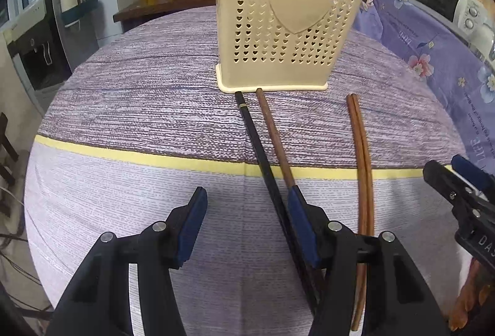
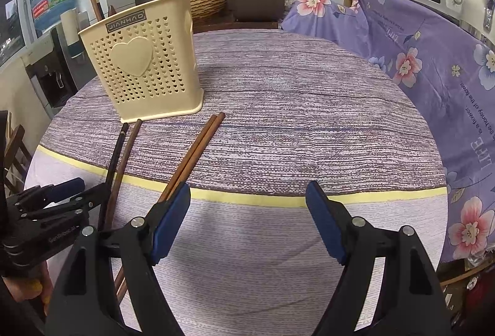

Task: Organize utensils
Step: 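Move both open tools back to the remaining chopsticks on the table, then close the left tool on the black chopstick while the right tool grips a brown chopstick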

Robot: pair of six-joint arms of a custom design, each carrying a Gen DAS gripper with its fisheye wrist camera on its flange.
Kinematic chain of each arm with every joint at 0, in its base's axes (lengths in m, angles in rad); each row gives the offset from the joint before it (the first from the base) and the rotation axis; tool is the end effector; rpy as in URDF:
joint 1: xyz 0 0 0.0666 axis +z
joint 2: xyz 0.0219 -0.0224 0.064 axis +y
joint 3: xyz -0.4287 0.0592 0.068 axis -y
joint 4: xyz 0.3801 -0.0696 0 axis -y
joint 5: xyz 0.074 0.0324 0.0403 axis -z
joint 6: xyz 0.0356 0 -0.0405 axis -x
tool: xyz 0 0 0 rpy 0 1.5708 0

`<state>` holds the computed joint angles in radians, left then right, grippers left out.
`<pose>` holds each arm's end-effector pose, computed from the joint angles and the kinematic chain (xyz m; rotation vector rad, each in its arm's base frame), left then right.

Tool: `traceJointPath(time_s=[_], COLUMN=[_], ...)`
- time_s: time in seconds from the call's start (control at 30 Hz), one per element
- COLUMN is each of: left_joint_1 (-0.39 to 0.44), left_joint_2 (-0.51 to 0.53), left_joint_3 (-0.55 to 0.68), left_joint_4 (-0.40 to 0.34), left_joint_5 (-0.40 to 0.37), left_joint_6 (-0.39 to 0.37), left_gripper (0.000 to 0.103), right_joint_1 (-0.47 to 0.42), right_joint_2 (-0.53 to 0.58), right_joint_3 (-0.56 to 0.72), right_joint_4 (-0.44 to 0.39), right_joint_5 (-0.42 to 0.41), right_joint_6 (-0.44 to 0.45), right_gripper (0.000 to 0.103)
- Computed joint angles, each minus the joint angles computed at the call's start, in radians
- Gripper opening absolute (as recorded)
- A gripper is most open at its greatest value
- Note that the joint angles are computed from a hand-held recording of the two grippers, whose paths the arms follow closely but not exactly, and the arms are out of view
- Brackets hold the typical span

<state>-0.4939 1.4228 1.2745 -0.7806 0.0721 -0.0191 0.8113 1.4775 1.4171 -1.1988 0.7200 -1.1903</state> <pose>0.4100 -0.2241 0.4206 0.6684 2.4292 -0.2853 0.3339 0.3170 0.4449 0.5842 2.3017 -0.1680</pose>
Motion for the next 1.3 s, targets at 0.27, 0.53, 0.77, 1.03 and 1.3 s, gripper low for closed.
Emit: traceJointPath(time_s=[0.27, 0.53, 0.77, 1.03, 1.3], left_joint_1=[0.078, 0.089, 0.094, 0.088, 0.065], left_joint_2=[-0.019, -0.027, -0.027, -0.011, 0.053], left_joint_3=[-0.005, -0.005, 0.000, 0.031, 0.106], left_joint_4=[-0.013, -0.015, -0.012, -0.007, -0.035], left_joint_5=[0.019, 0.042, 0.062, 0.063, 0.079], left_joint_6=[0.024, 0.035, 0.036, 0.052, 0.086], left_gripper=[0.054, 0.054, 0.055, 0.054, 0.047], right_joint_1=[0.013, 0.002, -0.011, -0.047, -0.117], right_joint_2=[0.091, 0.114, 0.000, -0.008, 0.054], right_joint_3=[0.074, 0.092, 0.008, -0.001, 0.058], right_joint_4=[-0.004, -0.046, -0.079, 0.044, 0.049], right_joint_5=[-0.072, -0.110, -0.099, -0.092, -0.160], right_joint_6=[0.116, 0.116, -0.001, -0.003, -0.021], right_gripper=[0.077, 0.077, 0.077, 0.067, 0.049])
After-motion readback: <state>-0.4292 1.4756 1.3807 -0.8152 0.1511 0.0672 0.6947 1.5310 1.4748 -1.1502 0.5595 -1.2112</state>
